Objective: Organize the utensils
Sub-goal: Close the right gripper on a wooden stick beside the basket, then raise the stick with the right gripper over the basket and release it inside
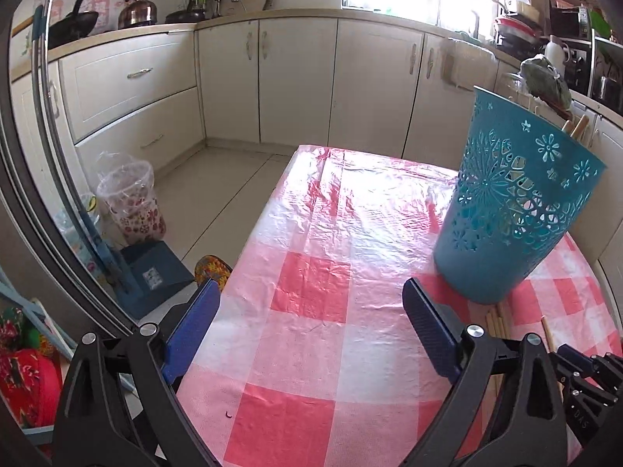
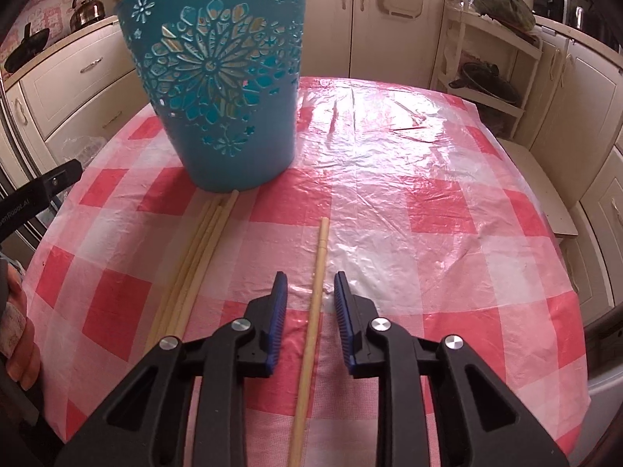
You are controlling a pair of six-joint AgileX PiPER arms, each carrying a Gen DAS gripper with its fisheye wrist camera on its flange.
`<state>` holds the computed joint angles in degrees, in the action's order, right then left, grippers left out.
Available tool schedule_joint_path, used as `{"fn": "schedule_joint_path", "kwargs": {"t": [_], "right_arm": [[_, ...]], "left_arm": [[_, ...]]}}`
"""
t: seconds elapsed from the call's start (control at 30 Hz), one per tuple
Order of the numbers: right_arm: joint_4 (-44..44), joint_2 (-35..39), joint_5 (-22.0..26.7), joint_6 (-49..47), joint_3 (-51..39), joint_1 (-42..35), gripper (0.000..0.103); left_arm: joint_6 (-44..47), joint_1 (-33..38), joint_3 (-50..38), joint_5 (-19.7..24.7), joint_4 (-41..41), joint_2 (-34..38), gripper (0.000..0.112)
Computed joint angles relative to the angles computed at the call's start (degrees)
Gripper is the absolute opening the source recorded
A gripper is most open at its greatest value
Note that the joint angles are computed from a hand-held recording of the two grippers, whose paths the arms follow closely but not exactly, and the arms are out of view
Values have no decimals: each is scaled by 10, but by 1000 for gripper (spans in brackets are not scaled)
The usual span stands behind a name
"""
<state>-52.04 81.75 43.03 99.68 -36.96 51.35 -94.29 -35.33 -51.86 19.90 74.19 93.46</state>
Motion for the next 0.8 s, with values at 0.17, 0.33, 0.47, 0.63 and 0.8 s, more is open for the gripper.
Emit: {"fn": "schedule_joint_path", "kwargs": {"t": [0.17,0.33,0.47,0.63,0.8], "right_arm": [[6,-18,-31,5,13,-15,6],[16,-27,-49,-4,18,-32,6],[28,-19,-27,-23,4,-18,6],[30,-53,-71,-3,36,-52,6],[31,-15,-12,-52,0,-20,6]], "left_arm": [[-9,16,4,-25,-2,5,94],[-26,18,6,-30,14,6,95],[-13,11,2,-25,8,6,95],[8,10,0,-27,-10,6,95],[52,1,-13,-20,-44,15,95]]}}
